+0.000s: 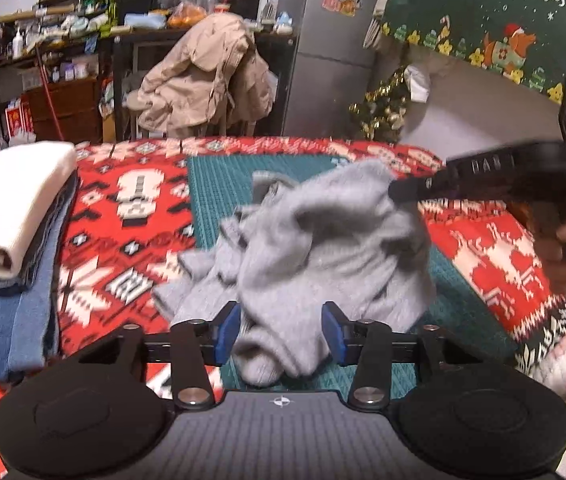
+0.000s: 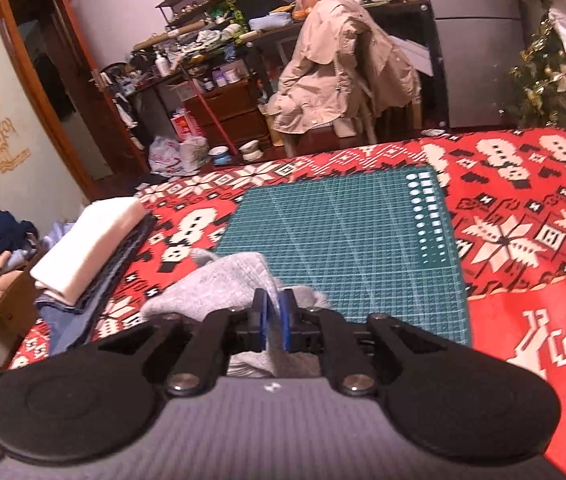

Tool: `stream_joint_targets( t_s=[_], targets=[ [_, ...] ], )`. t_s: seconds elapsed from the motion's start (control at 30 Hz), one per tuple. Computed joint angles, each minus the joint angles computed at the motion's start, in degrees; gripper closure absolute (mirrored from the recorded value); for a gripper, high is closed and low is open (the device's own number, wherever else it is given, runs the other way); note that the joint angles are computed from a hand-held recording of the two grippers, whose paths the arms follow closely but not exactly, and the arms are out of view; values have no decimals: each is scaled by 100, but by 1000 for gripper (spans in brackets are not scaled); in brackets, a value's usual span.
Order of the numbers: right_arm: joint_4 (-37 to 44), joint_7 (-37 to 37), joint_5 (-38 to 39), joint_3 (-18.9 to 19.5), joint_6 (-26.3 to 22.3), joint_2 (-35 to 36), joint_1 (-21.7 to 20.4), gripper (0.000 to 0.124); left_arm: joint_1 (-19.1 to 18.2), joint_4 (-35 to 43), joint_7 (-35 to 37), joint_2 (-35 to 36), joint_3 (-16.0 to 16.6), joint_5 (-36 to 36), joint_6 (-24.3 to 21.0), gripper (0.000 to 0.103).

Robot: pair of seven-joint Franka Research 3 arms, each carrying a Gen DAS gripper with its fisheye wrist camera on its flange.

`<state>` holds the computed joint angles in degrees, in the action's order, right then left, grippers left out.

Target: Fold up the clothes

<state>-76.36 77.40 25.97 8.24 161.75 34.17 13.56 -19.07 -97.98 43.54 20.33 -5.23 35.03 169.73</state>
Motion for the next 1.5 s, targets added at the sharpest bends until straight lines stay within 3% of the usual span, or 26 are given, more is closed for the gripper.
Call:
stream_joint_targets(
  t_s=[0.23,0.37,0.43,0.53,0.73,0.9,1.27,1.5],
  targets=[
    [-684,-520,321,250,199,-460,-134,102,-66,927,-11,653,115,-93,-113,62],
    [-1157,-679,583,266,285,-825,-198,101,189,1605,642,1099,-244,-634,-522,67],
    [-1388,-752,693,255,331,-993,-222,99,302,1870,1009,1253,-413,-949,-696,89],
    [-1811,-887,838,229,378,-1287,-245,96,212,2021,1030,1314,-241,-1084,-624,98],
    [-2415,-733,958,58,185,-1603,-143,94,-135,1956,319,1101,449,-632,-144,99],
    [-2516,-523,947,0,228,-1543,-27,86,-368,2097,-293,1000,969,152,-246,99],
    [-2029,-775,1082,202,-33,-1212,12,86,-55,1657,-1521,521,945,1123,-672,99],
    [-1436,-545,959,145,-130,-795,122,86,231,1366,-1542,347,646,1250,-752,99]
  ],
)
